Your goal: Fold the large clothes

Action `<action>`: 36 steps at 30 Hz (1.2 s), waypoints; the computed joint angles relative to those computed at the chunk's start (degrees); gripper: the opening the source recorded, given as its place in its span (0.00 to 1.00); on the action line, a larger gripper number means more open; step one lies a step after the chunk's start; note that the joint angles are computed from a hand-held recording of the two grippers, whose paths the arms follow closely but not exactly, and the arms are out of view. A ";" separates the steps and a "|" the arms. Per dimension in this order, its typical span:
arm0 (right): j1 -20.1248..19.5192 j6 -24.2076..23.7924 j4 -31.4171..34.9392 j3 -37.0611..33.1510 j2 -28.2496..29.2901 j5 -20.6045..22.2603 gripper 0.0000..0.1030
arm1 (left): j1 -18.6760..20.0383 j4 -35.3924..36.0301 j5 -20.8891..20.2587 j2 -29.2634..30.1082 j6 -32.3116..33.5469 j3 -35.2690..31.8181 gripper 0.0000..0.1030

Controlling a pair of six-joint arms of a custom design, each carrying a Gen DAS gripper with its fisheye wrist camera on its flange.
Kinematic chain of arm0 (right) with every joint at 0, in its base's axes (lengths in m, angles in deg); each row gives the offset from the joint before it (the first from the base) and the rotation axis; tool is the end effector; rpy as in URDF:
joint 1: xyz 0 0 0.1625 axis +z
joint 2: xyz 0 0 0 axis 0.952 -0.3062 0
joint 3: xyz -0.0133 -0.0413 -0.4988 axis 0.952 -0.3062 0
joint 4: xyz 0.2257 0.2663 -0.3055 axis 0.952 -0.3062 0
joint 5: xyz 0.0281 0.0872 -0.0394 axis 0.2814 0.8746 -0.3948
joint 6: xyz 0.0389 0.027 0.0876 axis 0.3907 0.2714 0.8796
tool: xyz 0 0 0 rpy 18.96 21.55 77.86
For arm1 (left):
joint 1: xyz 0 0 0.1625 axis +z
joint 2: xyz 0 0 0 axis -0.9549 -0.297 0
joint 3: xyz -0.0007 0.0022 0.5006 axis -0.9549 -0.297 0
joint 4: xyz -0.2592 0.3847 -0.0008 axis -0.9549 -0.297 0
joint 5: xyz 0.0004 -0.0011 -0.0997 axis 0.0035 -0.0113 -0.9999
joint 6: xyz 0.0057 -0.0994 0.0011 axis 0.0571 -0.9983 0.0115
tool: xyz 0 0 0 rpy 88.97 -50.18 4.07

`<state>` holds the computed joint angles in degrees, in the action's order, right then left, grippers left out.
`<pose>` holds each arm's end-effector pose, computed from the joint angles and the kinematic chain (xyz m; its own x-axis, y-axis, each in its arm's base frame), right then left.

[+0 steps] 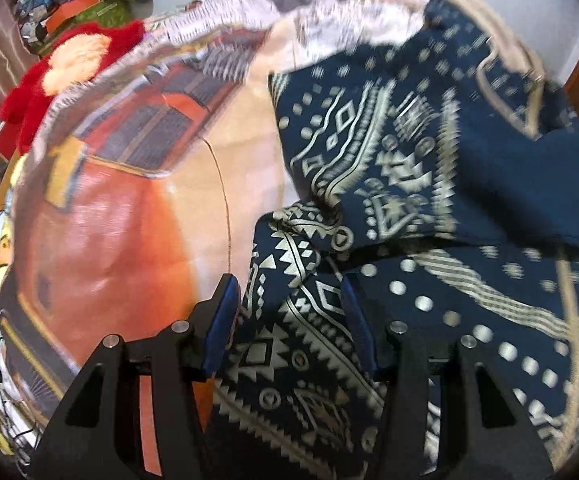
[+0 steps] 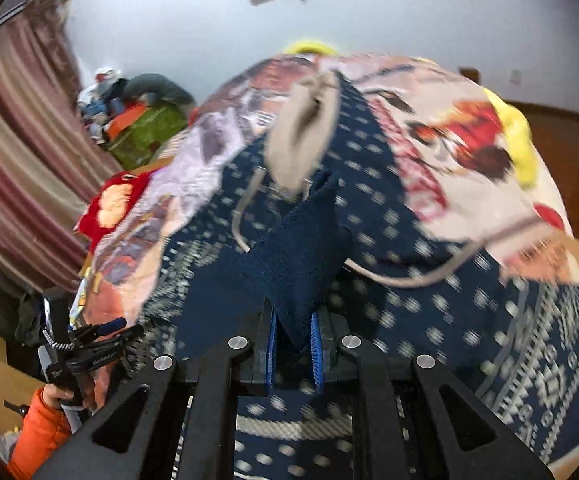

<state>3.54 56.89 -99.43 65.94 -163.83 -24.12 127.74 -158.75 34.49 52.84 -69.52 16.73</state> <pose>-0.0272 -0.5958 0.3659 -0.9206 -0.0526 0.3870 -0.2694 0.8030 -0.5317 -0.2040 -0.6539 -0.0222 -0.6926 0.0999 -0.7144 0.3628 0.9042 -0.2253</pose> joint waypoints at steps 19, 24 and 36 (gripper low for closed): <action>-4.25 4.31 6.00 -0.54 -2.55 -8.31 0.12 | -1.68 -8.98 19.73 1.91 -4.92 2.12 0.51; -3.80 4.32 9.97 -0.70 -2.69 -13.69 0.12 | -2.28 -10.43 14.28 0.04 -3.26 3.88 0.51; -5.71 7.22 9.71 1.65 -10.32 -8.52 0.12 | -7.58 -12.17 4.75 0.52 4.66 0.51 0.58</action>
